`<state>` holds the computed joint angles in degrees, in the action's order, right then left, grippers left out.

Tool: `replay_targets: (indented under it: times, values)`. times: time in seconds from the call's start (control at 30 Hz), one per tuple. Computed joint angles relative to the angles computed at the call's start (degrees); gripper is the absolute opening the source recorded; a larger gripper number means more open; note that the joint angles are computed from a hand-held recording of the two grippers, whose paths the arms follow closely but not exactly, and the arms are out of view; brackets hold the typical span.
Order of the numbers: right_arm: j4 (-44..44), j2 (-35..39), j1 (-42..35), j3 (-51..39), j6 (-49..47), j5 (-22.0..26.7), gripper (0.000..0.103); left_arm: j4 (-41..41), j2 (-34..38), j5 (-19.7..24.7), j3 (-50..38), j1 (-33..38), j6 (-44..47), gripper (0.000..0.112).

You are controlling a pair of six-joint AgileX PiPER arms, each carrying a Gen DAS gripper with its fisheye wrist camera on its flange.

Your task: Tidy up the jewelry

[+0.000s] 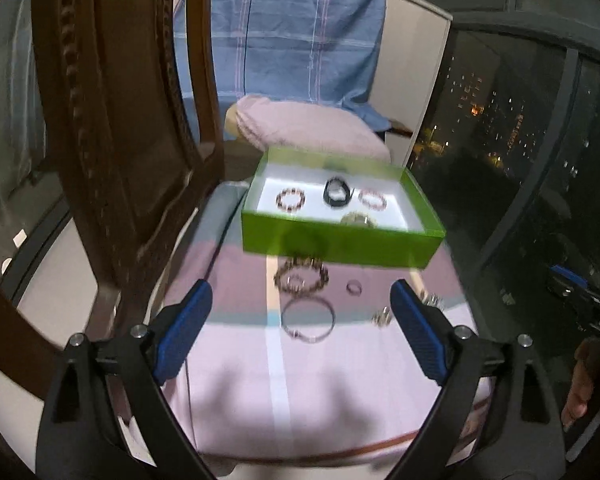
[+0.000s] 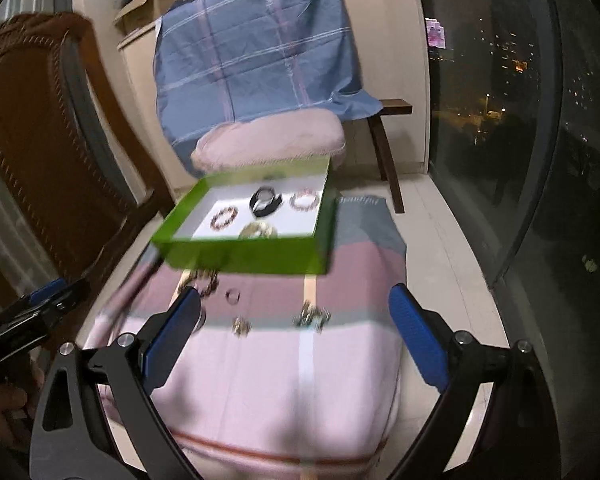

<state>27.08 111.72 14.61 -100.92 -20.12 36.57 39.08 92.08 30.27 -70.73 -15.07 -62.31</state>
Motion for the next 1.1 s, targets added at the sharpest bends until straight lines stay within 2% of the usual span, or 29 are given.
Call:
replay_targets:
  times: [0.17,0.27,0.4,1.1]
  values:
    - [-5.38,-3.64,2.94,6.70,1.09,-3.34,0.093,-0.84,-0.01,1.48,0.39,-1.19,2.17,0.090]
    - [-4.44,-3.64,3.24,6.69,0.23,-2.36,0.093,-0.96,-0.91,1.32,1.05,-1.69,2.49,0.090]
    - [-4.40,-4.18,3.59,8.10,0.00,-4.31,0.093,0.27,-1.18,0.94,1.83,-2.48,2.03,0.090]
    - [-3.58,-2.83,3.50,6.87,0.38,-3.10,0.093,-4.73,0.28,-0.21,2.01,-1.85,7.82,0.090]
